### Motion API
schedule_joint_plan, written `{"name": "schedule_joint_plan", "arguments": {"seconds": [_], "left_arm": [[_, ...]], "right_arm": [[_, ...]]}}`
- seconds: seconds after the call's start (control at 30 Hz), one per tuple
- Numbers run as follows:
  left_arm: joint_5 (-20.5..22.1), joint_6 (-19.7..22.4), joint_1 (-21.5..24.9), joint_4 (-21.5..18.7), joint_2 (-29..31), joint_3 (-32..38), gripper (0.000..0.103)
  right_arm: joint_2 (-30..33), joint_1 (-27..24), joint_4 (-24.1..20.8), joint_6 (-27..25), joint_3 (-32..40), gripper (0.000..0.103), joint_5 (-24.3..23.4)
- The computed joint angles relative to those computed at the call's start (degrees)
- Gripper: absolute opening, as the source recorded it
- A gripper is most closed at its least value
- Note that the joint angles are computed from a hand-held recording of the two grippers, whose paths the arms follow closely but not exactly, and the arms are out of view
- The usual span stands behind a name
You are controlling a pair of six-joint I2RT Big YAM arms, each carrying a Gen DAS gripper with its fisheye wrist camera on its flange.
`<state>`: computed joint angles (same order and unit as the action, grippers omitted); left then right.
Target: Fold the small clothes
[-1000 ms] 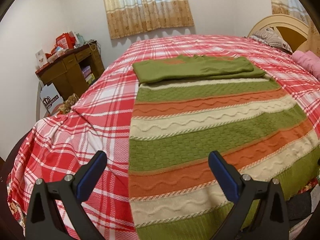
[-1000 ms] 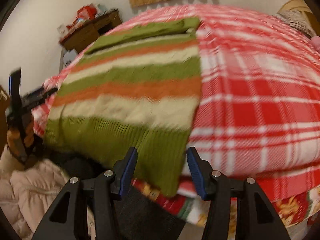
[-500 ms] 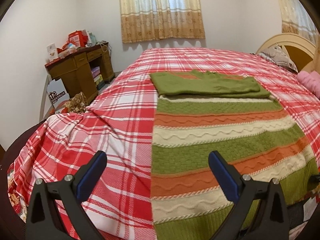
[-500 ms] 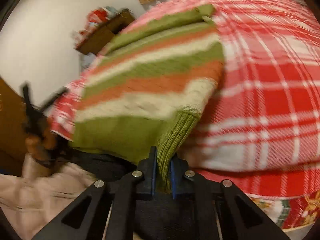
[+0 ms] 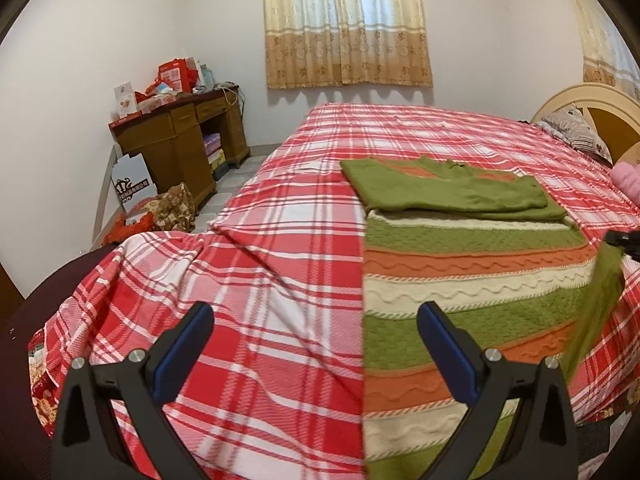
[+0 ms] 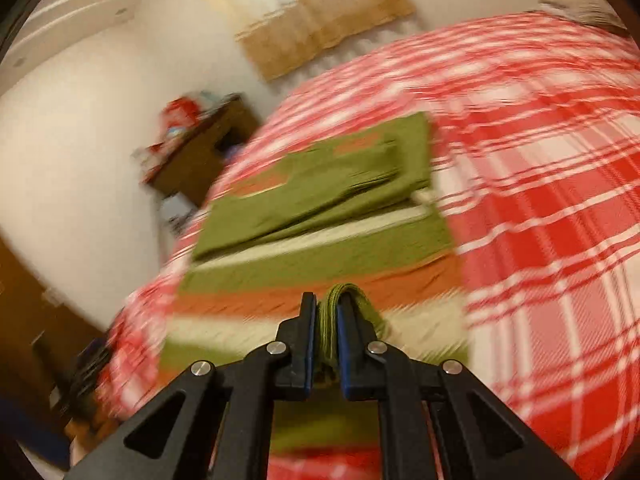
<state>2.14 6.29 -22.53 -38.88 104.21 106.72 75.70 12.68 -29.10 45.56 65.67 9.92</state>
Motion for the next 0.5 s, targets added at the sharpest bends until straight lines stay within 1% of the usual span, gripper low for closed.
{"name": "schedule_joint_plan", "arguments": {"seconds": [0.03,0.1,0.13,0.17,0.2,0.23,0.3,0.4,0.43,0.5], "left_arm": [[0.27,0.16,0.31,-0.18,0.09,0.08,0.103],[0.43,0.77,0.8,-0.42,0.34,0.12,0.103],[0.69,1.16,1.0,-0.65,0.47,0.16,0.103],[1.47,1.55,1.19,-0.97,0.61,0.28,0.103],[2.83,1.83,1.45,-1.34,0.67,0.35,0.103],[5.5,2.01,1.79,-2.28,0.92,0.77,0.103],[11.17,2.47,2.36,-4.67,1.68,1.95,0.103],[16.97,2.93,2.46,-7.15,2.71,3.0,0.103],[17.37,2.84,2.19,-7.79,3.13,3.19,0.103],[16.61,2.29,1.45,-8.74,3.85,3.54,0.103]], "right_arm": [[1.55,-0.68,-0.82,1.02,0.52,0.009,0.88],[3.38,-1.29,-1.25,2.5,0.33,0.009,0.78],[3.82,-1.32,-1.23,3.14,-0.13,0.009,0.57],[3.97,-1.11,-0.18,3.57,-0.89,0.009,0.79],[3.55,-0.66,0.68,3.4,-1.59,0.009,1.81],[3.52,-0.45,0.25,3.3,-1.42,0.009,2.24],[3.33,-0.26,-0.2,3.75,-1.33,0.009,2.45],[3.32,-0.43,-0.4,3.36,-1.42,0.009,2.27],[3.29,-0.62,-0.38,3.35,-1.42,0.009,2.07],[3.37,-0.57,-0.03,3.52,-1.58,0.009,2.06]]}}
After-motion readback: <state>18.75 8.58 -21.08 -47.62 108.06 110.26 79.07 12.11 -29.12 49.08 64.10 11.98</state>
